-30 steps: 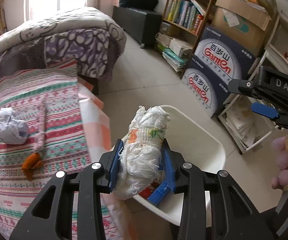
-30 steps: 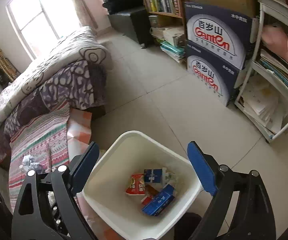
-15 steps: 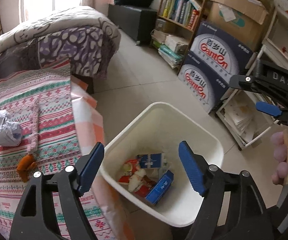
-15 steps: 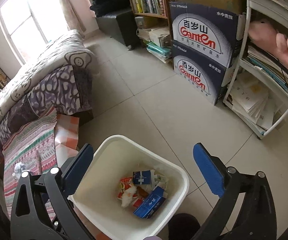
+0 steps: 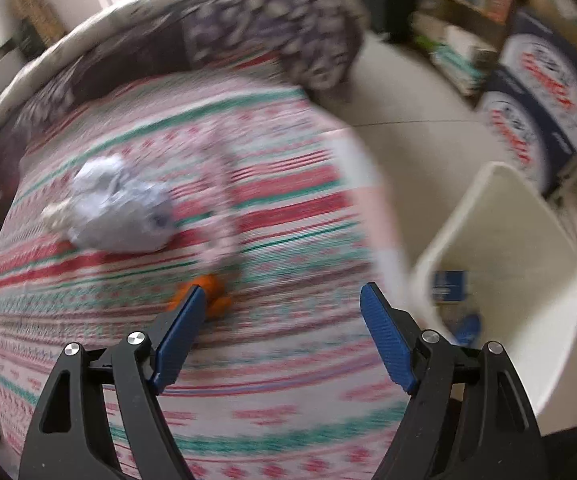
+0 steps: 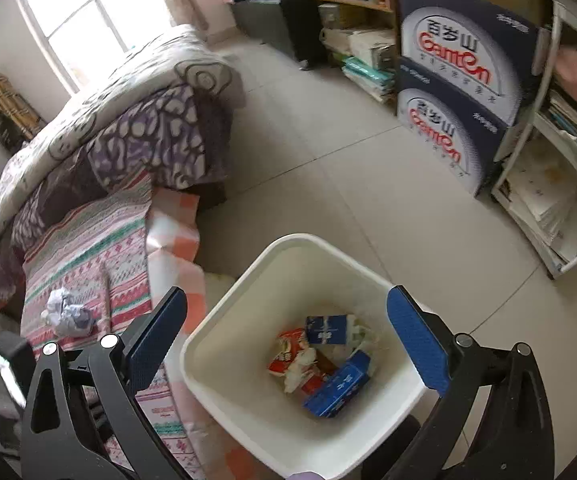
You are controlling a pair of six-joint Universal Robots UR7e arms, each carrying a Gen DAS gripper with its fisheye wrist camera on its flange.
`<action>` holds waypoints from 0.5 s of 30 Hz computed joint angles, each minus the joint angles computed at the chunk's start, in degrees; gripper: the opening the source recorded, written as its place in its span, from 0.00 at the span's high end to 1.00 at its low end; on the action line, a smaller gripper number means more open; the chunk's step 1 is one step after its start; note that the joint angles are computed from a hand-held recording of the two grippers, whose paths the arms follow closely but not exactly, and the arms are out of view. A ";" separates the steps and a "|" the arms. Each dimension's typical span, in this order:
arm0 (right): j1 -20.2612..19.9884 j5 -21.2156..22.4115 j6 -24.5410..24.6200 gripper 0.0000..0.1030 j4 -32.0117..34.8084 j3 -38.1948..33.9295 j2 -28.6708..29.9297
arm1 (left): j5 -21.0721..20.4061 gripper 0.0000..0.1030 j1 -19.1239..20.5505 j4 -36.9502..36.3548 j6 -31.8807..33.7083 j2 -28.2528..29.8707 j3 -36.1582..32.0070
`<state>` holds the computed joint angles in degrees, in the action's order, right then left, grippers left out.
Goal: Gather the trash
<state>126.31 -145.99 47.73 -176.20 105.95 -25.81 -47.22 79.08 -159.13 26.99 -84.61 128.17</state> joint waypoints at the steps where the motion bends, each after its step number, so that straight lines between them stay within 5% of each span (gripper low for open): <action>1: 0.03 0.43 -0.34 0.07 0.15 -0.46 0.33 | 0.10 0.25 1.19 0.34 -0.05 0.50 -1.28; 10: -0.09 2.73 -1.65 0.07 2.81 -4.44 2.69 | -2.48 0.27 6.47 2.69 1.23 2.34 -6.58; 15: -0.24 3.55 -1.47 0.07 4.17 -6.37 3.96 | -5.02 0.57 7.98 0.75 5.09 2.65 -5.94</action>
